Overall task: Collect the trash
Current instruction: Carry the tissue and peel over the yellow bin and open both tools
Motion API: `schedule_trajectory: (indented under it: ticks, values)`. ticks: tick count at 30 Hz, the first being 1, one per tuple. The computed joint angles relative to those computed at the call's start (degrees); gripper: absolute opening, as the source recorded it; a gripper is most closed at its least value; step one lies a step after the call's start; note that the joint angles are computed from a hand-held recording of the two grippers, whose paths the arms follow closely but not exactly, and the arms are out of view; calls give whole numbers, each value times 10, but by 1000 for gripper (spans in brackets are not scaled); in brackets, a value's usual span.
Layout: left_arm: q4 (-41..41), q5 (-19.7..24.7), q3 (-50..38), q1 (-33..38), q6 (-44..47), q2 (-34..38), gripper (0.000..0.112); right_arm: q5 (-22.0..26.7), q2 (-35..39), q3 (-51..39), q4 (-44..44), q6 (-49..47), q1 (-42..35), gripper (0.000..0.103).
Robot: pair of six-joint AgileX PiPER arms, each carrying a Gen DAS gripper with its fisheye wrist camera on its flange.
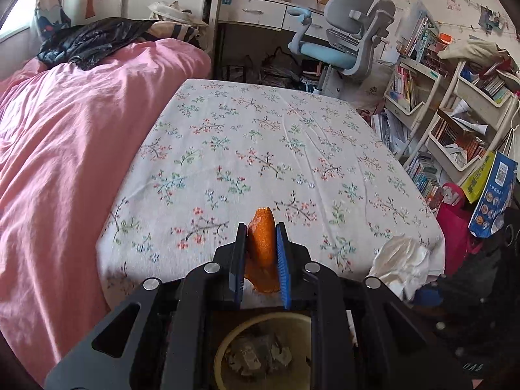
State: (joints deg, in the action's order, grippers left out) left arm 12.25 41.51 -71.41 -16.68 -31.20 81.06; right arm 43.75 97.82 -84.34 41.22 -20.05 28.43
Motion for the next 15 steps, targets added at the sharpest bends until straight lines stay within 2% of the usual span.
schedule_trajectory:
  ticks: [5,7,11,13,15]
  values:
    - [28,21,56,-29,-55,-45,17,54,31,20,-8,19,22,41]
    - [34,32,73,-39,-72,-57,17,111,71,-4,-7,35,22,56]
    - [29,51,108,-60,-100,-73,17,118,83,-8,-61,82,34,61]
    - [7,62,123,-65,-97,-73,17,101,72,-2,-86,102,33,70]
    - [-24,73,127,-68,-74,-64,17,74,52,14,-107,121,30,73]
